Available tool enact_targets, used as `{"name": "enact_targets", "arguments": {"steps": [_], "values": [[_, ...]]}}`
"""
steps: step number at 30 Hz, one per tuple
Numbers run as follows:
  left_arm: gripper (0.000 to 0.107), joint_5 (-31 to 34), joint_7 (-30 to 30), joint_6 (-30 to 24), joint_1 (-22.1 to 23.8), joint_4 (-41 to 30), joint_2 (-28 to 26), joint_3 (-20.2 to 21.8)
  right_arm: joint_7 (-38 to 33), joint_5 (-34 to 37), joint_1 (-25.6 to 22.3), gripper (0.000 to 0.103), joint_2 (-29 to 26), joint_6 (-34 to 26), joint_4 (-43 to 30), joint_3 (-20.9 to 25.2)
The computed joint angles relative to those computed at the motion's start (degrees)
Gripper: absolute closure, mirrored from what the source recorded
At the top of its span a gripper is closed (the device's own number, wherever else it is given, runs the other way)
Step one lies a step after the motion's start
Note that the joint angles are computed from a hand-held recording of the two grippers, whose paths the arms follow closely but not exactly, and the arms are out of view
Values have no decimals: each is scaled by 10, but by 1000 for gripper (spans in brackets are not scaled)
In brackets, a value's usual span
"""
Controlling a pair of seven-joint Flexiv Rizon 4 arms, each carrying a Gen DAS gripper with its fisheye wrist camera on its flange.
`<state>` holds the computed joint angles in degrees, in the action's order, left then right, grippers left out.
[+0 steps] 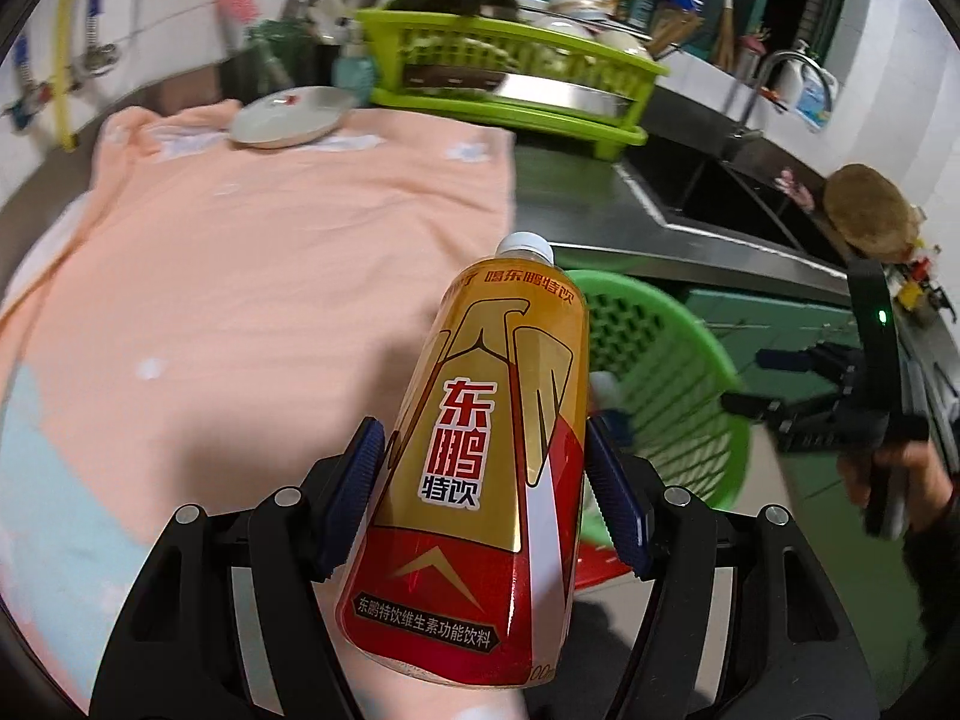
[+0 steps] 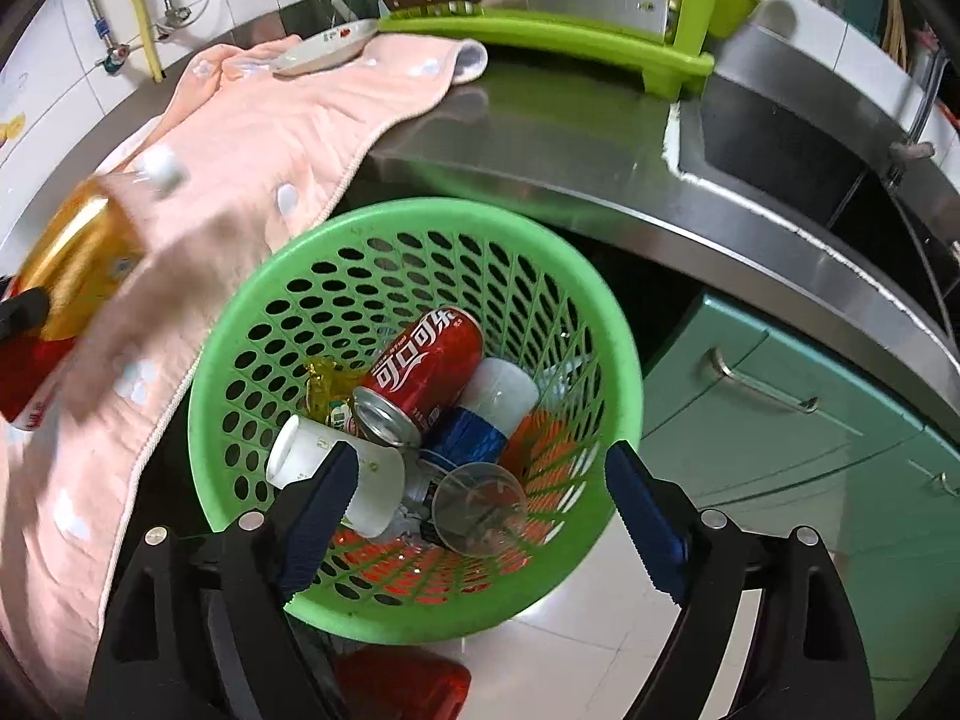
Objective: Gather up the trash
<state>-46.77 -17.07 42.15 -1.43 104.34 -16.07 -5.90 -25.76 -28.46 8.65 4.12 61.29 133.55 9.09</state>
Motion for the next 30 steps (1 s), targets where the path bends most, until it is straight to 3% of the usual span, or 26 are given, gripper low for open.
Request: {"name": "enact_targets", "arguments": {"steps": [11,18,30], "values": [[39,22,-73,46,-71,23,-4,-27,15,-24,-11,20,37,11,27,10],[31,2,-74,52,-75,32,-3,-36,35,-56,-19,20,54,1,38,19],[19,-39,-32,72,-53,63,37,-11,93,-146,-7,18,59,-22,30,39]]}}
